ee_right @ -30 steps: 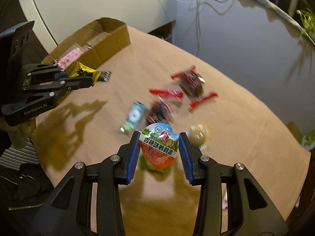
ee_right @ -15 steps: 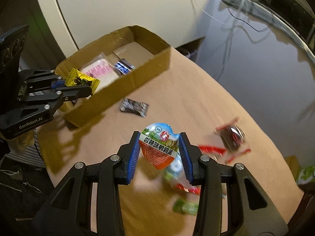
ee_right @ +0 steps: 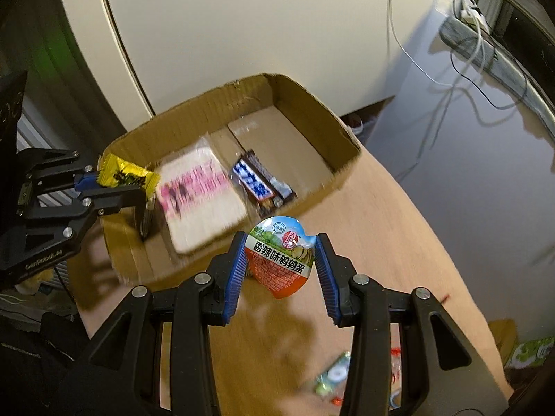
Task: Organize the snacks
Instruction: 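Carry the yellow candy and egg pack over the cardboard box with both tools, then open both tools to drop the yellow candy and egg pack into the box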
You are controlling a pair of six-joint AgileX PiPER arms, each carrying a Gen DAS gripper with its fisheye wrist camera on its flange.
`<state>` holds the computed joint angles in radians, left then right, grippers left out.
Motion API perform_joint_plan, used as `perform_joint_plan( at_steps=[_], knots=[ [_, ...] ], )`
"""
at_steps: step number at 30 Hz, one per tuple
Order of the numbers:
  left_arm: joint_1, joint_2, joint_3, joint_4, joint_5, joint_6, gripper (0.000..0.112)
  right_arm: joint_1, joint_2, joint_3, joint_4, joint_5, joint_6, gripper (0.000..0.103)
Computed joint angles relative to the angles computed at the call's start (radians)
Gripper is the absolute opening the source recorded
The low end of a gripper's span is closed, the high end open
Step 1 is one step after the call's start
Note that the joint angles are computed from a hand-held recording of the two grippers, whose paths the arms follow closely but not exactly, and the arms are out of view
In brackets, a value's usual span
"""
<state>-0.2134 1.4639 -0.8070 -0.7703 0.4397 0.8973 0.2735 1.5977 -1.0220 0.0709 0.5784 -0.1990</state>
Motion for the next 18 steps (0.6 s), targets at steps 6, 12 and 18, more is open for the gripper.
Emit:
perform_joint_plan(
  at_steps=[6, 12, 18],
  knots=[
    [0.052, 0.024, -0.027, -0.012, 0.017, 0.033, 0.010, 0.027, 0.104, -0.116, -0.015, 0.022, 0.016, 0.041],
    [0.065, 0.049, -0.044, -0.025, 0.023, 0.049, 0.010, 0.043, 0.191, -0.206, -0.015, 0.044, 0.013, 0.041],
    [0.063, 0.068, -0.056, -0.023, 0.030, 0.047, 0.010, 0.054, 0.228, -0.235, -0.014, 0.041, 0.011, 0.042]
  ],
)
